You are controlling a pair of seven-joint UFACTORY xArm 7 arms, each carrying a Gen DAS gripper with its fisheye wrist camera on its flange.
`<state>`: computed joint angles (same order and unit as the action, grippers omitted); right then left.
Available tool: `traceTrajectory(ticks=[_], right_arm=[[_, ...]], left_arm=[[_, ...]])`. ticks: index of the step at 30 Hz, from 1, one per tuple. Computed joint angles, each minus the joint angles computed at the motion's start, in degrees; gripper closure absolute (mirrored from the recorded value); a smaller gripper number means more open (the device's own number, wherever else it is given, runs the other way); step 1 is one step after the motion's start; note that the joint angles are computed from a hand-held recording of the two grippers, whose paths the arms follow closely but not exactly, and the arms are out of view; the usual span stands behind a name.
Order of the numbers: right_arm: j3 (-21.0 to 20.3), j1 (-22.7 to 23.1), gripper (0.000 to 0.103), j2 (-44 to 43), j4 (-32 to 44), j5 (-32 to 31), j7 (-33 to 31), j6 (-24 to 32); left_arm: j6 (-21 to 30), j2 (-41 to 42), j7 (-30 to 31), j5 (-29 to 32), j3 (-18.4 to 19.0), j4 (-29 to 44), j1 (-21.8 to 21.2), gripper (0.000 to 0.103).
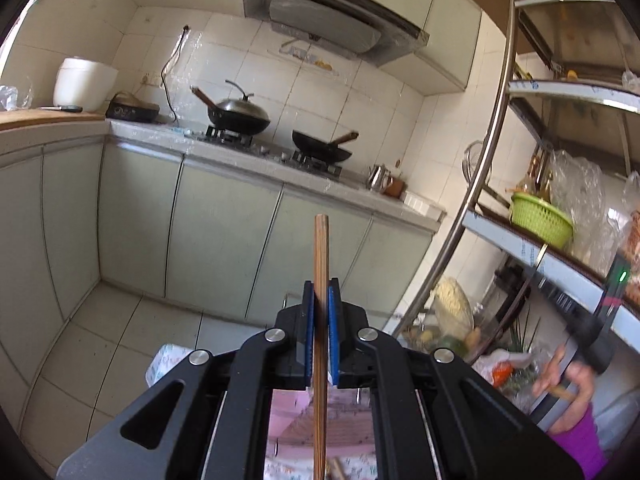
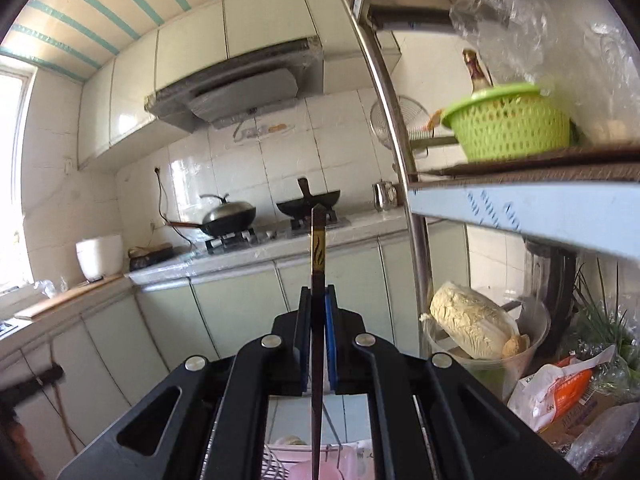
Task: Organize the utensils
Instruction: 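Lower both chopsticks into the pink cup and open both tools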
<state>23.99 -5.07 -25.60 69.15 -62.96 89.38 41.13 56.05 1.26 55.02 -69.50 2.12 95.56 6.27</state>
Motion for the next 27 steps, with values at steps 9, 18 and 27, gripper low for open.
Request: traceTrajectory(ticks=[9,18,27], right_arm=[[-3.6,3.7,0.097,3.7,-5.3,5.8,-1.8,-3.1],[-5.0,5.1,0.097,3.9,-8.5,8.3,-0.9,-4.8],[-4.9,5.2,0.097,3.9,-8.8,9.9,-0.4,-4.4]], left_arm=[[-19.5,3.6,4.7,-6.6,-4.5,4.3,-3.6,0.098],[-34.5,8.1,15.7,-10.9,-8.4,3.3,-7.0,0.098],[-29.5,9.3,1.8,4.4,-8.0,-1.8,-5.3,0.098]])
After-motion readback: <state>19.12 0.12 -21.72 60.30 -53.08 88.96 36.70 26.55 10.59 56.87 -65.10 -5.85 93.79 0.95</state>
